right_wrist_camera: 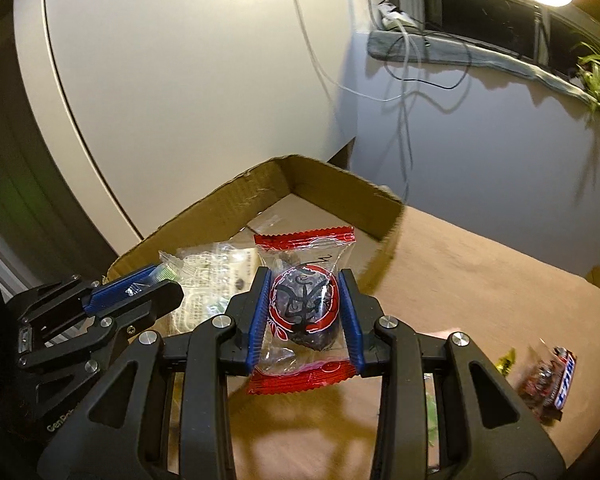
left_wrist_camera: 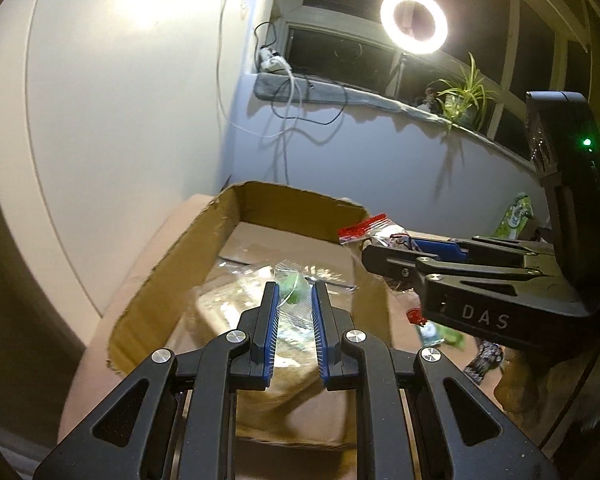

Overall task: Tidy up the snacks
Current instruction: 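Carry the chocolate bag with the right tool into the box and release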

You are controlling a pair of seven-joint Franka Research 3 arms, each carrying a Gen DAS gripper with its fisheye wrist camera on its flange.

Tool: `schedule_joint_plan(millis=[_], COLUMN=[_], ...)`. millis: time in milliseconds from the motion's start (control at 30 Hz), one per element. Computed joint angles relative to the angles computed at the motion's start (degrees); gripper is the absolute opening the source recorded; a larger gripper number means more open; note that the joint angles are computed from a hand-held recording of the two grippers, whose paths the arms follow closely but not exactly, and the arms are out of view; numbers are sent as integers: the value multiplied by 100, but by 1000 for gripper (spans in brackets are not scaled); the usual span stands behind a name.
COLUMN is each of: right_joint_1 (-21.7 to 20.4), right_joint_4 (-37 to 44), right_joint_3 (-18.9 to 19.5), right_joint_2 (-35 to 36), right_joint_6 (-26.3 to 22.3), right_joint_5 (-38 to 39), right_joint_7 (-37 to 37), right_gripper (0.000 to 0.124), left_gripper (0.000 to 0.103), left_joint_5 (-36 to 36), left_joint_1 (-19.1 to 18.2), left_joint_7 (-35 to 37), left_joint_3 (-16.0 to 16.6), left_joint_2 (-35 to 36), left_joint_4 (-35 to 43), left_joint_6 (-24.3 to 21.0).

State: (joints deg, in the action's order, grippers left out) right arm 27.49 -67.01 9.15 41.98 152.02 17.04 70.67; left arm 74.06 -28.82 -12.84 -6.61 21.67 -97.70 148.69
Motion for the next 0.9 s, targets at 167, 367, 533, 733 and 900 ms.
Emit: schedule_joint_plan(millis=[167, 367, 533, 733, 900], right_joint_1=[180, 255, 213, 113, -25], right_joint_4=[438, 699, 540, 159, -309], right_joint_3=[-97, -118, -95, -90, -107], right_joint_2=[277, 451, 355, 97, -202], right_joint_6=[-217, -342, -159, 69, 325], right_joint_5=[-190, -274, -226, -160, -111], right_joint_7=[124, 182, 166, 156, 137], right_gripper=[35, 37, 54, 57, 63], left_gripper=[15, 19, 31, 31, 31], left_joint_5=[-109, -129, -110, -60, -146], left_joint_1=[67, 89, 83, 36, -37], left_joint_7=[60, 8, 6, 48, 244], left_joint_3=[-10, -11, -17, -20, -24], left_joint_2=[-60, -85, -73, -1, 131], left_joint_4=[-119, -163, -138, 22, 225], left_joint_6=[32, 5, -12, 31, 24])
